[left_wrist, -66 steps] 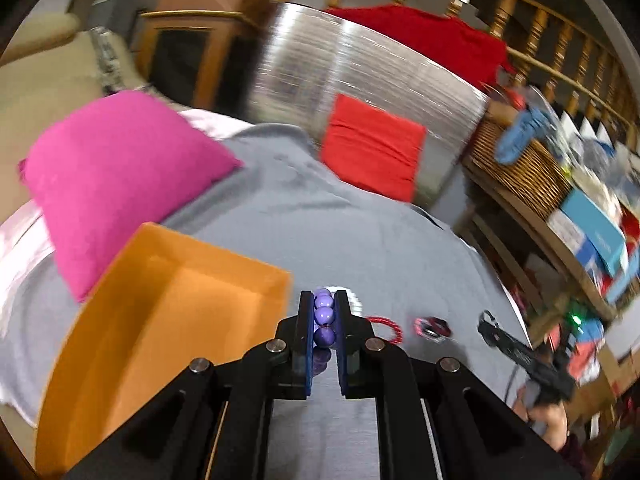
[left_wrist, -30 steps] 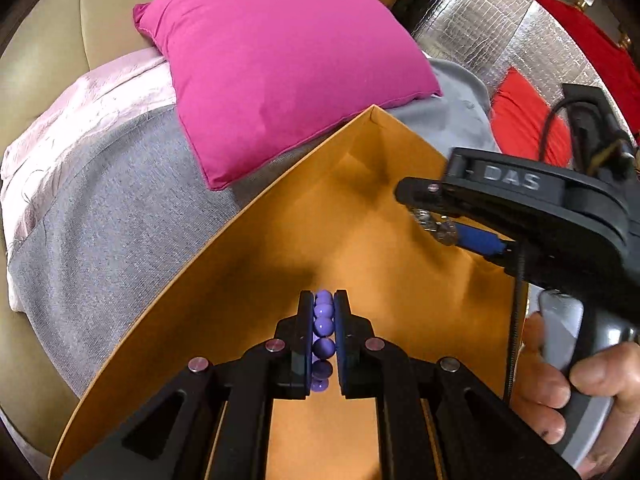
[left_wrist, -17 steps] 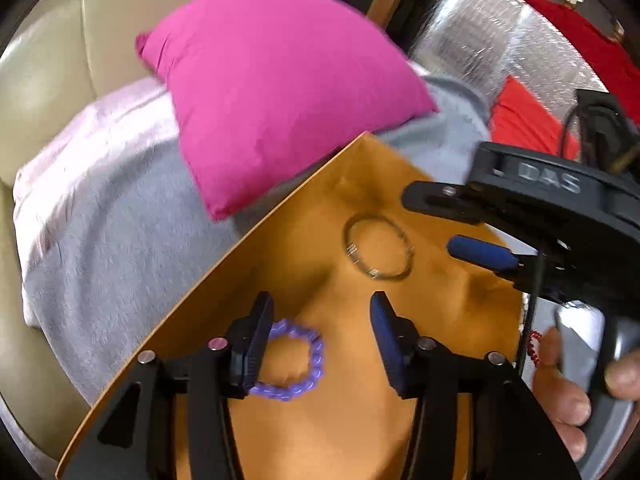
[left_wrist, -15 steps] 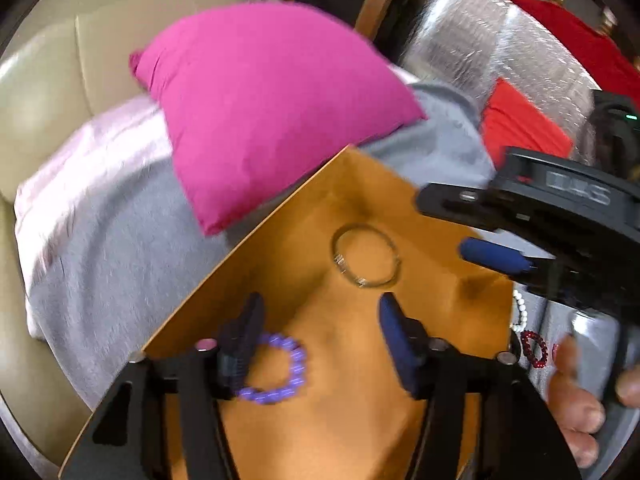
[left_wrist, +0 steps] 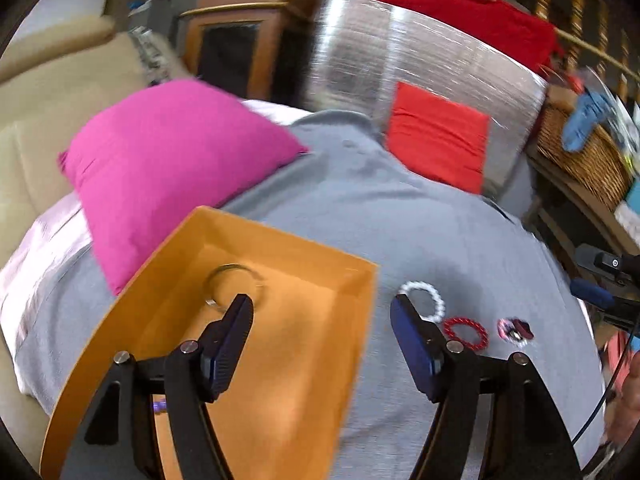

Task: Organize jewelry
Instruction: 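Grasp the dark red hair tie with the right tool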

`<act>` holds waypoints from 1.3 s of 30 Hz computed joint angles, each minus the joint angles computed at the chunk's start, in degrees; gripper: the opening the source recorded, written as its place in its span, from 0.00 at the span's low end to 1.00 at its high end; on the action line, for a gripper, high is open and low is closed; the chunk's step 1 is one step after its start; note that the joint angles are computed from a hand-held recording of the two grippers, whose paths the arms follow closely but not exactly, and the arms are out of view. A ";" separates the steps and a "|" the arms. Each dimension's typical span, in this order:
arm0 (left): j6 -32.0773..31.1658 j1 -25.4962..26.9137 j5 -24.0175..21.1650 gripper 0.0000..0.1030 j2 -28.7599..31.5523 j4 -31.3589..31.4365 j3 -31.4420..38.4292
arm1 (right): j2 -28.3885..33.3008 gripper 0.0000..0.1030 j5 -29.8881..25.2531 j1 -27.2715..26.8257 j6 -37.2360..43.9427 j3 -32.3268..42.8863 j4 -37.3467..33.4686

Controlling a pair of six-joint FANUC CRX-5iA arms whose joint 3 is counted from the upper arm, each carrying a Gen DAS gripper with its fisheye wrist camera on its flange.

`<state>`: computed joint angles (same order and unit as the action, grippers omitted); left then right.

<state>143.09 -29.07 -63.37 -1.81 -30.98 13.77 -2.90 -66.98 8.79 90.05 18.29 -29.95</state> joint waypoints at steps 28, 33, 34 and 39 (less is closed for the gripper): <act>-9.71 -4.58 -5.31 0.70 18.39 6.60 14.72 | 15.12 0.37 -3.00 -20.22 -10.73 0.66 -17.32; -9.83 -4.21 -5.28 0.70 19.20 7.55 14.79 | 15.35 0.11 -1.55 -19.60 -10.63 0.31 -15.83; -9.95 -4.22 -5.16 0.70 19.34 7.69 14.86 | 15.26 0.09 -1.20 -19.52 -10.52 0.10 -15.67; -10.53 -4.18 -5.04 0.70 20.13 8.49 15.62 | 13.90 0.06 -0.57 -20.21 -7.96 -0.84 -15.16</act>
<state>132.56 -33.26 -68.41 18.32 -22.48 29.40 11.00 -67.54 -11.41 82.09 17.45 -45.11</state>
